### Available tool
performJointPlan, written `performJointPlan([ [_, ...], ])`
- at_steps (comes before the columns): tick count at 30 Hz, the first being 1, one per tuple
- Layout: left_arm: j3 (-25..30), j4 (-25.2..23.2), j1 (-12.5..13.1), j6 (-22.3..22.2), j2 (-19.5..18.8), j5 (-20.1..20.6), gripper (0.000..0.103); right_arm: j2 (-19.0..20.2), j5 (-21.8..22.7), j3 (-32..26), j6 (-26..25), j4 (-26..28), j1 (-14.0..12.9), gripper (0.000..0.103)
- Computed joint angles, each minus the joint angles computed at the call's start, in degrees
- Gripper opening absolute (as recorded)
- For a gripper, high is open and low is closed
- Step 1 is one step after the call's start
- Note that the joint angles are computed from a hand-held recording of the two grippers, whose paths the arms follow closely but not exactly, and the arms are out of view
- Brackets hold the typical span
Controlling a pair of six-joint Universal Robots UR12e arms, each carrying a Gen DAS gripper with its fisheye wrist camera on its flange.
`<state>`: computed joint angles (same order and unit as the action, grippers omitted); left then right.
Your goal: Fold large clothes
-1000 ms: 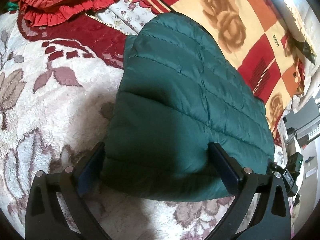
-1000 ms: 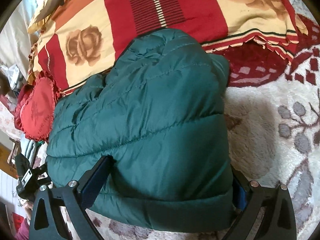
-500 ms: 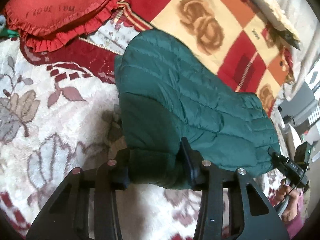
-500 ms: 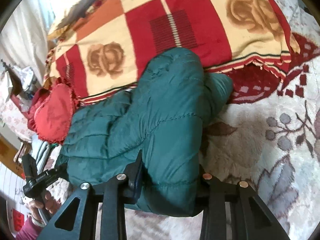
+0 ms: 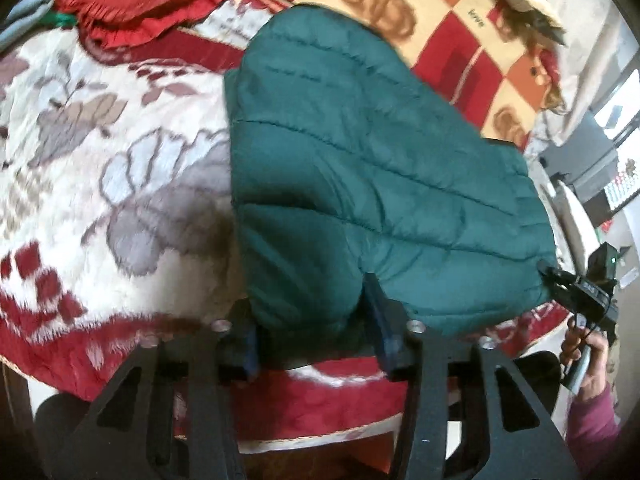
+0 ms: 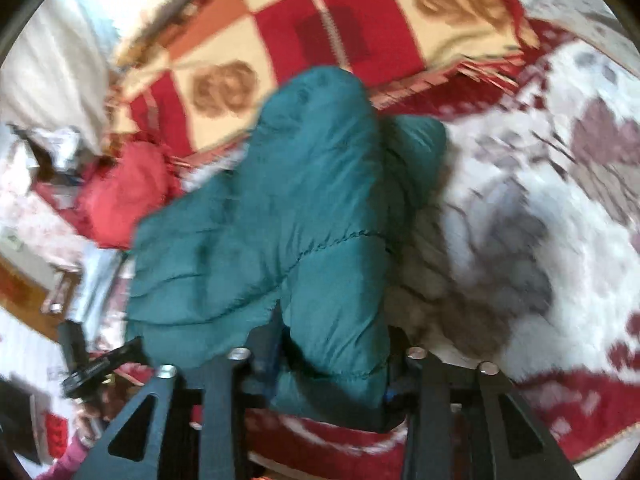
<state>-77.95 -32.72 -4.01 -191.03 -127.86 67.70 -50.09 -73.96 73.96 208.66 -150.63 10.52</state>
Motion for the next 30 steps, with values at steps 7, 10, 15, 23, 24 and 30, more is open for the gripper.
performJointPlan([
  [7, 1.68, -2.22, -1.5, 1.9, 1.08, 9.02, 0.06, -1.5, -15.05, -1.89, -6.41, 3.06, 2.65, 0.075],
  [10, 1.83, 0.49, -2.28, 2.22, 1.52, 12.59, 0.06, -1.53, -16.22, -2.6, -8.24, 1.38, 3.32, 0.075],
  [15, 3.38, 3.66, -3.76, 2.09, 0.87, 17.1, 0.06, 0.1, -15.61, -5.47, -11.14, -0.4, 5.07, 0.075],
  [23, 3.47, 5.26, -6.39, 3.35, 0.28, 19.98, 0.06, 1.73, -14.96, -6.58, -13.71, -4.31, 8.34, 0.075],
  [24, 3.21, 5.56, -6.77, 3.52, 0.39, 20.39, 0.06, 1.9, -14.91, -6.73, -13.56, -4.06, 8.65, 0.075],
  [30, 1.93, 7.93, -8.55, 3.42, 0.5, 22.81, 0.06, 2.22, -18.39, -6.54, -12.3, -5.09, 10.39, 0.075],
])
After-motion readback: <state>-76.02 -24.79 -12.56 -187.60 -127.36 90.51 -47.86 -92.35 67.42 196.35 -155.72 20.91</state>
